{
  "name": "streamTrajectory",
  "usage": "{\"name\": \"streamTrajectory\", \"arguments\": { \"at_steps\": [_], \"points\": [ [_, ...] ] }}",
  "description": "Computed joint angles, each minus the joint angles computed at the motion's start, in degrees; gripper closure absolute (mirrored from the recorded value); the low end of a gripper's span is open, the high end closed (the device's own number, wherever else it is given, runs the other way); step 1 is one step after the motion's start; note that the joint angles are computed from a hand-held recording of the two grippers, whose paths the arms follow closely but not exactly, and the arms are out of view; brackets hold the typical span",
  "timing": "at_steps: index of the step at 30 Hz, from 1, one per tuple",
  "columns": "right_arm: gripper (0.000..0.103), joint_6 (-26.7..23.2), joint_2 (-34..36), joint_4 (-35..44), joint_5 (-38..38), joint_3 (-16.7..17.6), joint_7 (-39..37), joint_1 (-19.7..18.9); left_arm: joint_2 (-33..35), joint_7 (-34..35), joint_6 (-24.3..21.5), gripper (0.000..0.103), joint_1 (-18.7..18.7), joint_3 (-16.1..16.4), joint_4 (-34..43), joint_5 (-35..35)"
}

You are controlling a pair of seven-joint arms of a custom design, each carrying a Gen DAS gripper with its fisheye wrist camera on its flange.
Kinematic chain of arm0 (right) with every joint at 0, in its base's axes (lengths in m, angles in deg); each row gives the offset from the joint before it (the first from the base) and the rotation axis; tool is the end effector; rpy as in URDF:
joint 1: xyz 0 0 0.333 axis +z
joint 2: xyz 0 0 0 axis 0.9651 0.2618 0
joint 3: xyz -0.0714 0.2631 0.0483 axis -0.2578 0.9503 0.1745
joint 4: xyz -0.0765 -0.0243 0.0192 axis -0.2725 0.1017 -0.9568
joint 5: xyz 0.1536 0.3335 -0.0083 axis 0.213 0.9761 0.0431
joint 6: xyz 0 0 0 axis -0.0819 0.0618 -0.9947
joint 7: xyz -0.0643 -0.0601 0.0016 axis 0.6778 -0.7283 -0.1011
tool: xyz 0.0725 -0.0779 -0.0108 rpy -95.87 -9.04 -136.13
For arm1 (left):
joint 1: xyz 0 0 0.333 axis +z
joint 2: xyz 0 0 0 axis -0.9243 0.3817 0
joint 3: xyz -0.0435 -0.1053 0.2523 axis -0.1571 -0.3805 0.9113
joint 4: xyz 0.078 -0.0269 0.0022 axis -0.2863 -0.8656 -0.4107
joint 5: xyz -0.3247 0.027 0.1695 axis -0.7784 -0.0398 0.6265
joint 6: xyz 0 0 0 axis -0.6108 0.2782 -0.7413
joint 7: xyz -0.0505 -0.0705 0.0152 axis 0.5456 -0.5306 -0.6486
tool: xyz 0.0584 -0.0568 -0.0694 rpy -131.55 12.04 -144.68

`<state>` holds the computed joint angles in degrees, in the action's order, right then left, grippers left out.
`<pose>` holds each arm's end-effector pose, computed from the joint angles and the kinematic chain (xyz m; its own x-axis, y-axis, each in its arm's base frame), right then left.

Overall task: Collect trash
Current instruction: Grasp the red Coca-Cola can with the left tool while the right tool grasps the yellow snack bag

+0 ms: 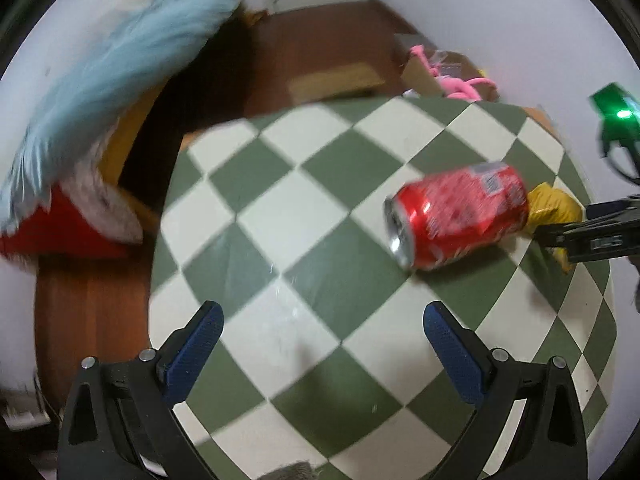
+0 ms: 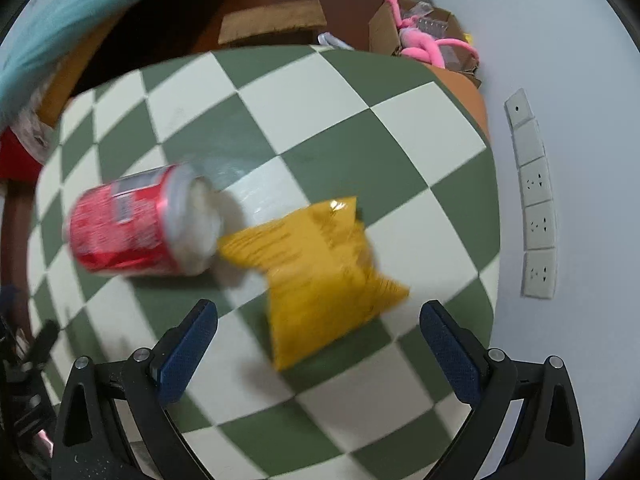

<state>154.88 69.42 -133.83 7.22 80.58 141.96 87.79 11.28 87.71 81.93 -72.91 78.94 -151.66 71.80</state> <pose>0.4701 0.1415 0.5721 -0.4415 -0.8972 0.0055 -0.8913 0.4378 -0.1182 0.4906 -0.1209 0.6177 -0.5912 -0.7944 -0.1396 -0.7069 0.5937 -0.3844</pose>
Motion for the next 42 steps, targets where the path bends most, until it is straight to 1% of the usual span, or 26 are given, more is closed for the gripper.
{"name": "streamTrajectory", "arguments": {
  "at_steps": [1, 2, 4, 6, 7, 8, 9, 12, 15, 16, 18, 20, 21, 22, 25, 28, 29, 30, 31, 32, 33, 34, 35, 36, 40, 42],
  "points": [
    [0.001, 0.65, 0.26, -0.42, 0.45, -0.44, -0.97, -0.17, 0.79, 1.01, 0.78, 0.001, -0.42, -0.42, 0.73, 0.35],
    [0.008, 1.46, 0.4, -1.03, 1.07, -0.88, -1.78, -0.4, 1.5, 2.37, 1.0, 0.001, -0.87, -0.72, 1.58, 0.59],
    [0.028, 2.66, -0.33, -2.85, 1.74, -1.38, -2.3, -0.92, 3.71, 5.53, 0.88, 0.001, -1.88, -1.38, 4.17, 0.7],
    [0.031, 5.09, -3.45, -6.72, 3.92, -1.95, -1.84, -1.41, 5.72, 9.62, 0.11, 0.001, -2.99, -2.22, 6.68, 1.12],
    [0.032, 5.2, -4.63, -7.9, 4.35, -1.9, -1.22, -1.66, 6.96, 12.19, -1.08, 0.001, -3.61, -2.64, 8.32, 1.13],
    [0.038, 5.27, -6.34, -9.47, 4.65, -1.8, -0.17, -1.95, 8.08, 14.65, -2.47, 0.001, -4.14, -3.0, 9.84, 0.99],
    [0.039, 5.65, -7.92, -10.88, 4.77, -1.56, 0.74, -2.13, 9.15, 17.4, -3.5, 0.001, -4.76, -3.54, 11.09, 1.39],
    [0.039, 3.36, -12.87, -14.12, 4.56, -0.56, 4.58, -2.63, 12.27, 22.94, -7.55, 0.001, -6.19, -4.85, 14.29, 3.62],
    [0.038, 2.27, -17.22, -17.59, 5.86, 0.12, 7.33, -2.35, 14.75, 25.88, -9.59, 0.001, -7.4, -5.73, 15.77, 7.12],
    [0.035, 2.43, -18.33, -18.79, 6.99, -0.14, 7.67, -2.18, 15.37, 26.55, -9.98, 0.002, -7.81, -5.96, 15.97, 8.24],
    [0.016, 2.82, -19.88, -20.63, 8.93, -0.81, 8.16, -2.2, 15.95, 27.8, -10.06, 0.002, -8.43, -6.21, 15.69, 9.85],
    [0.015, 4.37, -21.96, -22.61, 9.3, -0.98, 8.44, -2.62, 16.12, 28.01, -9.34, 0.003, -8.88, -6.29, 14.95, 11.07],
    [0.015, 4.47, -22.75, -23.21, 9.18, -0.96, 8.41, -2.8, 16.08, 28.39, -9.07, 0.014, -8.93, -6.25, 14.61, 10.76],
    [0.015, 4.88, -22.81, -23.42, 9.17, -0.95, 8.28, -2.92, 16.06, 28.1, -9.13, 0.025, -8.96, -6.18, 14.55, 10.66],
    [0.015, 6.47, -21.47, -23.3, 9.07, -1.15, 6.92, -3.09, 15.85, 27.27, -9.04, 0.026, -8.77, -5.9, 14.42, 9.56],
    [0.015, 6.65, -19.73, -21.9, 8.73, -0.02, 6.95, -2.61, 14.58, 26.79, -8.73, 0.027, -8.31, -5.56, 13.44, 8.37],
    [0.019, 7.29, -19.53, -22.31, 8.39, -0.03, 6.51, -2.51, 14.03, 26.5, -8.52, 0.027, -8.12, -5.42, 12.94, 8.16],
    [0.029, 7.47, -19.02, -22.13, 8.31, 0.13, 6.16, -2.2, 13.57, 24.9, -8.41, 0.028, -8.02, -5.33, 12.47, 8.98],
    [0.031, 7.92, -18.47, -22.25, 8.61, -0.08, 5.9, -2.05, 13.7, 23.0, -8.71, 0.028, -7.94, -5.29, 12.74, 9.89],
    [0.035, 8.26, -18.01, -22.21, 8.91, -0.11, 5.85, -1.87, 13.81, 20.57, -9.5, 0.028, -7.84, -5.21, 13.09, 10.74],
    [0.036, 8.2, -17.6, -22.03, 8.92, -0.01, 5.69, -1.66, 14.37, 17.01, -11.2, 0.028, -7.73, -5.11, 14.26, 11.48],
    [0.038, 7.68, -17.14, -21.5, 8.27, 0.44, 5.96, -1.6, 15.09, 13.82, -13.18, 0.028, -7.43, -4.83, 15.83, 11.05],
    [0.045, 7.83, -17.16, -21.47, 8.14, 0.7, 6.55, -1.49, 15.6, 12.36, -14.31, 0.028, -7.15, -4.65, 16.88, 10.21],
    [0.048, 8.41, -17.51, -21.73, 8.36, 0.82, 7.35, -1.39, 15.63, 10.22, -15.03, 0.028, -6.67, -4.28, 17.32, 9.09],
    [0.051, 9.43, -18.55, -22.5, 8.21, 1.64, 10.21, -0.88, 13.38, 4.67, -14.66, 0.029, -4.76, -3.18, 15.86, 5.57],
    [0.052, 9.75, -18.97, -22.67, 7.73, 2.33, 11.97, -0.59, 11.21, 2.87, -13.25, 0.029, -3.73, -2.57, 14.12, 3.33]
  ]
}}
